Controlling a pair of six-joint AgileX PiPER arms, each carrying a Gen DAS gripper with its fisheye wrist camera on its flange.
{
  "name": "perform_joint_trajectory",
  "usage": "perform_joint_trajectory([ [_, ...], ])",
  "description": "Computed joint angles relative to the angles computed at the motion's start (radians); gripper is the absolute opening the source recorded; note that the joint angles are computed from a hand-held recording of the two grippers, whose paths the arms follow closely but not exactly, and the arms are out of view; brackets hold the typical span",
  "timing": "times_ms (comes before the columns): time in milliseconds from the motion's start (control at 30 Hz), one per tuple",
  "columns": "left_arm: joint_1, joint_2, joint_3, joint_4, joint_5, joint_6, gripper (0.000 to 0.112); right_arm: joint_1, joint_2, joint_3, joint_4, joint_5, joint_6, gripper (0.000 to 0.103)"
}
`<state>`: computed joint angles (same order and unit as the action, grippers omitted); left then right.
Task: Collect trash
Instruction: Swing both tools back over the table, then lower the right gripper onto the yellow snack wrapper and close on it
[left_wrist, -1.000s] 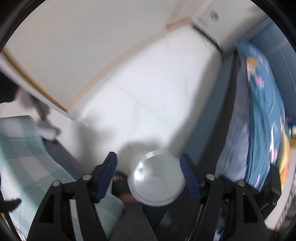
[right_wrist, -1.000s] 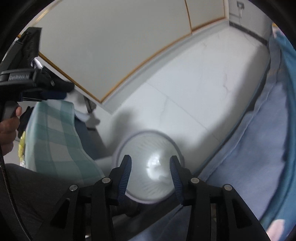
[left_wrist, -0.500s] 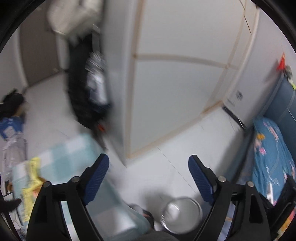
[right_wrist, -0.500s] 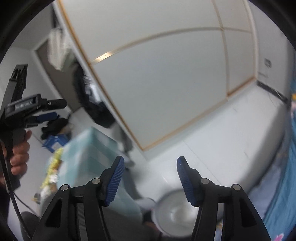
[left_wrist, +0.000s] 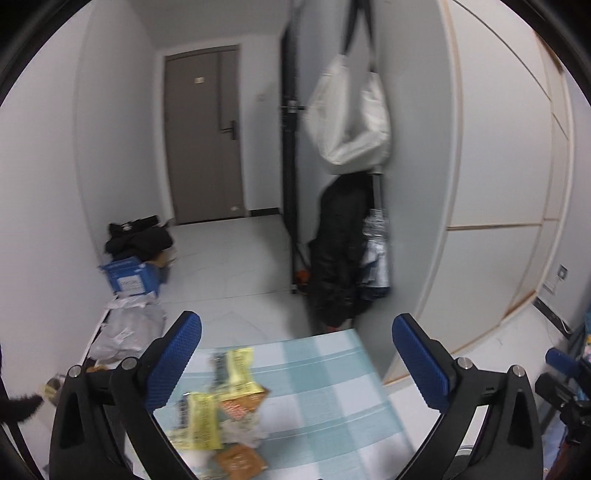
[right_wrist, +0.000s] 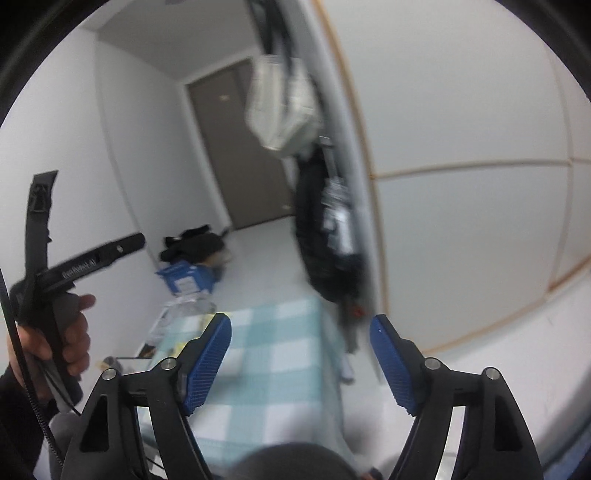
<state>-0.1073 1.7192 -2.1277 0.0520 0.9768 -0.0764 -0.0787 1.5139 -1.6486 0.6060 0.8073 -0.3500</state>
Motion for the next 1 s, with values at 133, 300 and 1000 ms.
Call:
perform_joint_trajectory([
  [133,0.064,-0.048,0.117,-0.009,-0.072,-0.039,0.102,0.107,0.049,-0.069,-0.025,-0.025,0.010,0.087],
  [300,0.163,-0.095,0.247,-0.022,-0.128,-0.063,0.102,0.240,0.121,-0.129,-0.090,-0.080,0.049,0.088],
  [1000,0.457,-0.011,0.363,-0.268,-0.101,0.132,0.102,0.505,0.574,-0.625,-0.235,0.091,0.183,0.088],
])
